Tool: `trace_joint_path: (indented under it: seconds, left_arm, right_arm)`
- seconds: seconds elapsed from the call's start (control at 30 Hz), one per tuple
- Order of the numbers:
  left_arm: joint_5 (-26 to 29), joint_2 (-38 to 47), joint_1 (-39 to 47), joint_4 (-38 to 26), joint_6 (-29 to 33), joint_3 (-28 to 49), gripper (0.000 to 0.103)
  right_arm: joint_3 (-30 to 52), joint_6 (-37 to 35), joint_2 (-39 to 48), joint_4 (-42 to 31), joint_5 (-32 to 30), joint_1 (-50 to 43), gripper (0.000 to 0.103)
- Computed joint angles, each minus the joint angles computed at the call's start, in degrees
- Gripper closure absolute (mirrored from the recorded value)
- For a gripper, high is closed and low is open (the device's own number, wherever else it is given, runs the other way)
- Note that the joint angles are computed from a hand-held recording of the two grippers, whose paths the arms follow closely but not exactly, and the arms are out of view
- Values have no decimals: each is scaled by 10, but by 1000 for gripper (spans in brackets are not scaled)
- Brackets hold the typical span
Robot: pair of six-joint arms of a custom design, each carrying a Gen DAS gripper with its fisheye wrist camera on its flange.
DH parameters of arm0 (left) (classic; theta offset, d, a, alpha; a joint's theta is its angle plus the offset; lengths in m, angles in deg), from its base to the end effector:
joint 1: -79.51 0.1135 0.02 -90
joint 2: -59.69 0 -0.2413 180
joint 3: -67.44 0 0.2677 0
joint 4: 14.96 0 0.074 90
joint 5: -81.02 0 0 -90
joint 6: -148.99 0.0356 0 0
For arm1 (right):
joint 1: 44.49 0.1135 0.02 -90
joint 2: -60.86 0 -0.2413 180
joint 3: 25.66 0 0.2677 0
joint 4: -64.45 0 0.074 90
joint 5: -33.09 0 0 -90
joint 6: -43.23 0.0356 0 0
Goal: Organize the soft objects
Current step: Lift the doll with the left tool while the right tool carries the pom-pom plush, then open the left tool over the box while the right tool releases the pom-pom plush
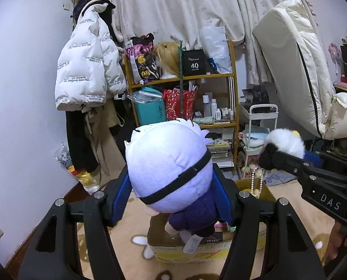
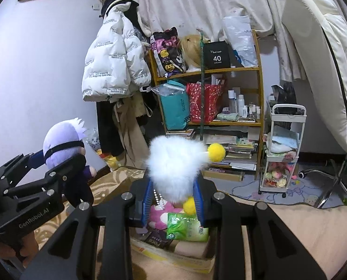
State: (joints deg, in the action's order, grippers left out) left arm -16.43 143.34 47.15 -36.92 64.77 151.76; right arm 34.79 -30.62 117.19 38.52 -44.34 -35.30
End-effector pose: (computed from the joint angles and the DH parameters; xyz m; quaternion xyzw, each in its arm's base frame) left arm 0.3090 -0.1903 0.3168 0.2345 0.7906 -0.0773 0.5604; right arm 0.2522 0.0329 0.2932 0.1112 0.8179 0.0338 0.5635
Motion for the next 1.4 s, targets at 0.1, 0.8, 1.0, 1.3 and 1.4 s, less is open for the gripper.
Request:
trace_joint_path:
  seconds: [0.1,0.8,1.0,1.3,1.4]
  left_arm:
    - [1,25,5,10,-4,1,40]
    - [45,181,31,-75,-33,94,37]
    - [31,179,32,-88,-31,94,31]
    - [3,132,32,-66,-7,56,15]
    - [0,107,37,-63,-6,40,12]
  right_arm:
    - [-2,-12,21,14,5,-1,71]
    - [-32,28,137,45,-90,-39,68]
    - [-36,25,130,38,-98,-36,65]
    - [-54,36,92,30,-84,-30,46]
    - [-57,38,71,14,-71,-28,35]
